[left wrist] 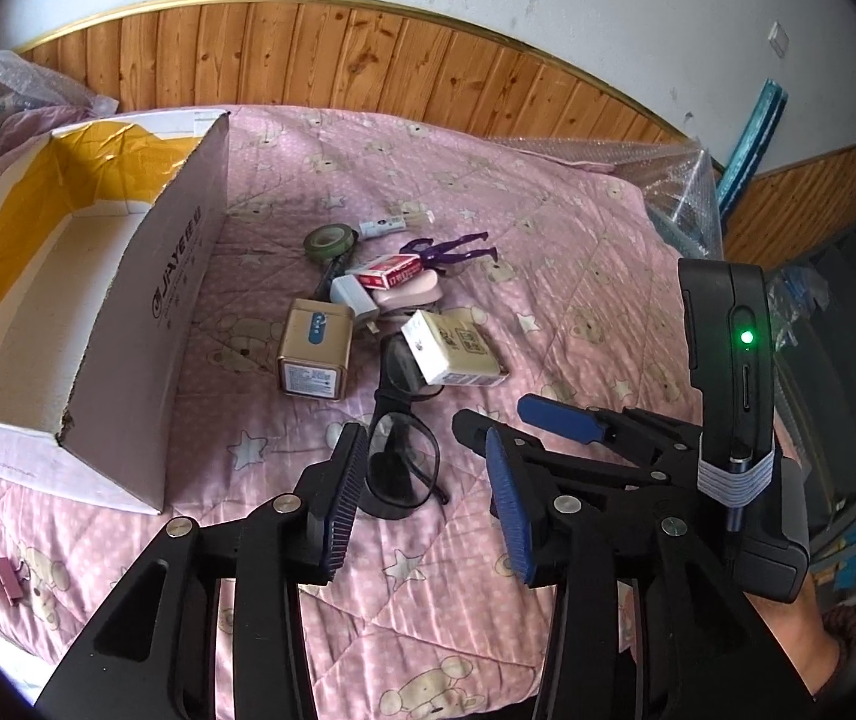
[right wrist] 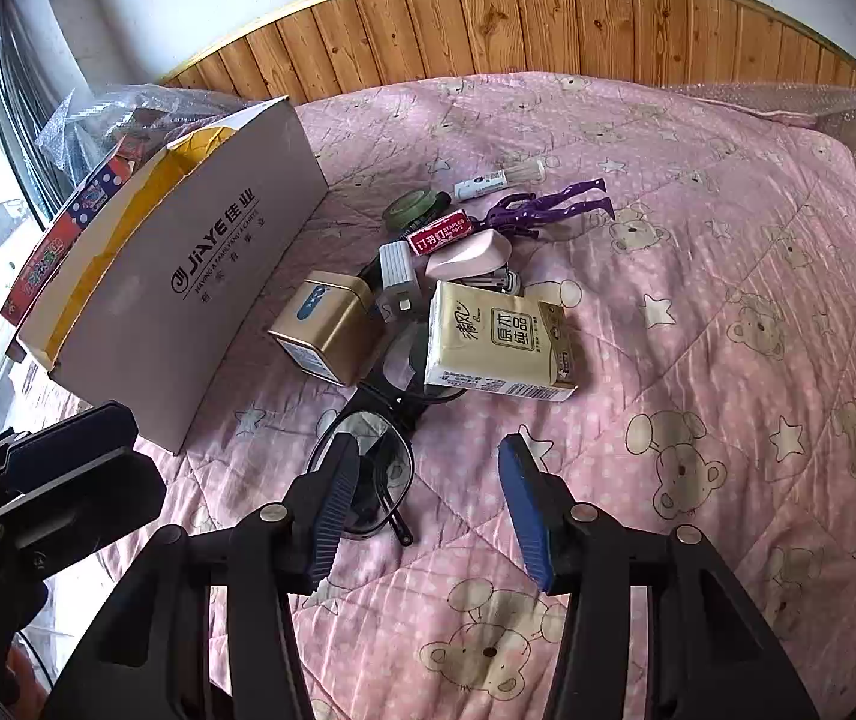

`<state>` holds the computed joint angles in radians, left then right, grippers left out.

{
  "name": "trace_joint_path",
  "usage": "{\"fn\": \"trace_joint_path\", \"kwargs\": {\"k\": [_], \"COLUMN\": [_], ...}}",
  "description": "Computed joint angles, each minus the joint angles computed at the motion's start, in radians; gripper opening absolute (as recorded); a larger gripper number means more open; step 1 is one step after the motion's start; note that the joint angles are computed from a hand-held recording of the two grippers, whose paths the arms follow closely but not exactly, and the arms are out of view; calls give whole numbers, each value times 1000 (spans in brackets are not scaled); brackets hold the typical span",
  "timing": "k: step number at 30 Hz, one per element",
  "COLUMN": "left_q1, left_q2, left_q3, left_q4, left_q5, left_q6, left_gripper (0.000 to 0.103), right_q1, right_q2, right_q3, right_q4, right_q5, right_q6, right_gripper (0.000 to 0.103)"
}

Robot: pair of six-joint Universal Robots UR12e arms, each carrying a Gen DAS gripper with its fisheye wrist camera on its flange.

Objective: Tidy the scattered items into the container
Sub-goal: 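Grasp the black glasses with the left gripper while the right gripper grasps the beige tissue pack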

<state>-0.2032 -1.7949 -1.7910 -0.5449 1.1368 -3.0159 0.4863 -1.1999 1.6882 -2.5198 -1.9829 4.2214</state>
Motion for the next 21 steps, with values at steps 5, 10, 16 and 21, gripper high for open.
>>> {"fn": "trace_joint_path", "kwargs": {"k": [5, 10, 16, 21], "left_q1": [-2, -10, -22, -28], "left_q2": [-23, -49, -80, -111], "left_q3": [24, 45, 73, 100], "left_q4": [-26, -69, -111, -144], "left_q5": [11, 27, 44, 52], "left_q6": [5, 16, 47, 49], "left_gripper": [50, 50, 50, 50], "right_q1": [-21, -38, -52, -60], "right_q2": [2, 0, -11, -25], "right_q3": [17, 43, 73, 91], "right_q4": [-27, -69, -99, -101], "right_q5": [37, 74, 87, 69], "right_q6": [0, 11, 15, 1], "right_gripper": [55, 56, 56, 62]}}
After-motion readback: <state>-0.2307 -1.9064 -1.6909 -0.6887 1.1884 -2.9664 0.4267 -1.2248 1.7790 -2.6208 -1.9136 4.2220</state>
